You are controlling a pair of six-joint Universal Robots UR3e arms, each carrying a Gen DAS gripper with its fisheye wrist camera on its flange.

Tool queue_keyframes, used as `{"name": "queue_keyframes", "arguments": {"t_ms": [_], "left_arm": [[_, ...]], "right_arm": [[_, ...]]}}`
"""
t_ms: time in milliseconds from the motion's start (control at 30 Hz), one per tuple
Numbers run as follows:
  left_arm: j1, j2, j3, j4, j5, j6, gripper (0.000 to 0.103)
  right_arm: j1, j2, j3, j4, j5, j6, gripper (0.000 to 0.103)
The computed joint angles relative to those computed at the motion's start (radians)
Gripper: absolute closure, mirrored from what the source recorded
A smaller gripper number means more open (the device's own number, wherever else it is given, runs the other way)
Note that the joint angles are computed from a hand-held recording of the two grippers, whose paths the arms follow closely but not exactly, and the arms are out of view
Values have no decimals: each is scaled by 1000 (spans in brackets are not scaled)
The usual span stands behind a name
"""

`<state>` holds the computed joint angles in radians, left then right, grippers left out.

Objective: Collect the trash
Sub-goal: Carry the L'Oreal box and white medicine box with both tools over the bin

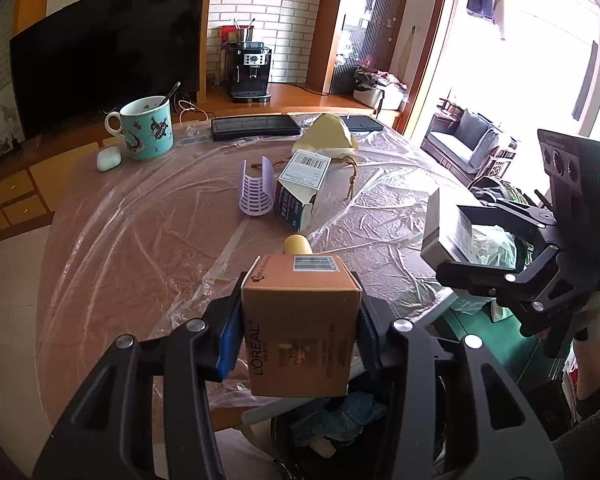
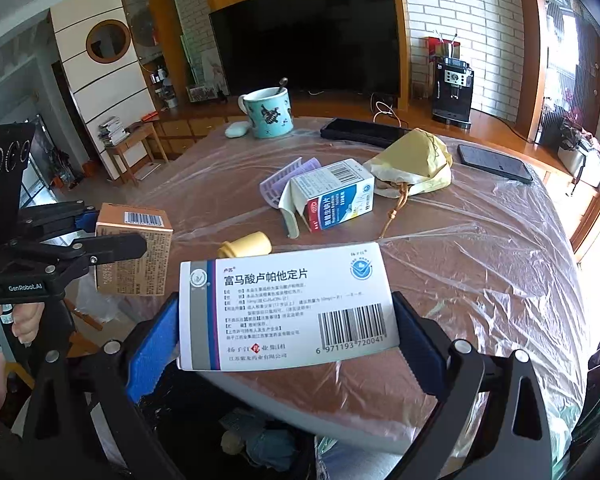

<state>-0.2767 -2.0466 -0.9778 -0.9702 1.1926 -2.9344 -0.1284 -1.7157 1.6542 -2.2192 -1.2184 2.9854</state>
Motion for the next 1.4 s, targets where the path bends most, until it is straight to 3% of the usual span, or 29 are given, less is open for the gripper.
{"name": "queue_keyframes", "arguments": {"t_ms": [667, 1033, 1400], "left_arm": [[-40, 216, -350, 48, 8, 59, 55], [-60, 266, -446, 44, 13, 82, 55], [-92, 264, -513, 71, 54, 80, 55]], "right_arm": [[17, -244, 178, 139, 44, -41, 7], [45, -319, 264, 199, 25, -51, 7], [99, -314, 363, 159, -23, -17, 7]]}}
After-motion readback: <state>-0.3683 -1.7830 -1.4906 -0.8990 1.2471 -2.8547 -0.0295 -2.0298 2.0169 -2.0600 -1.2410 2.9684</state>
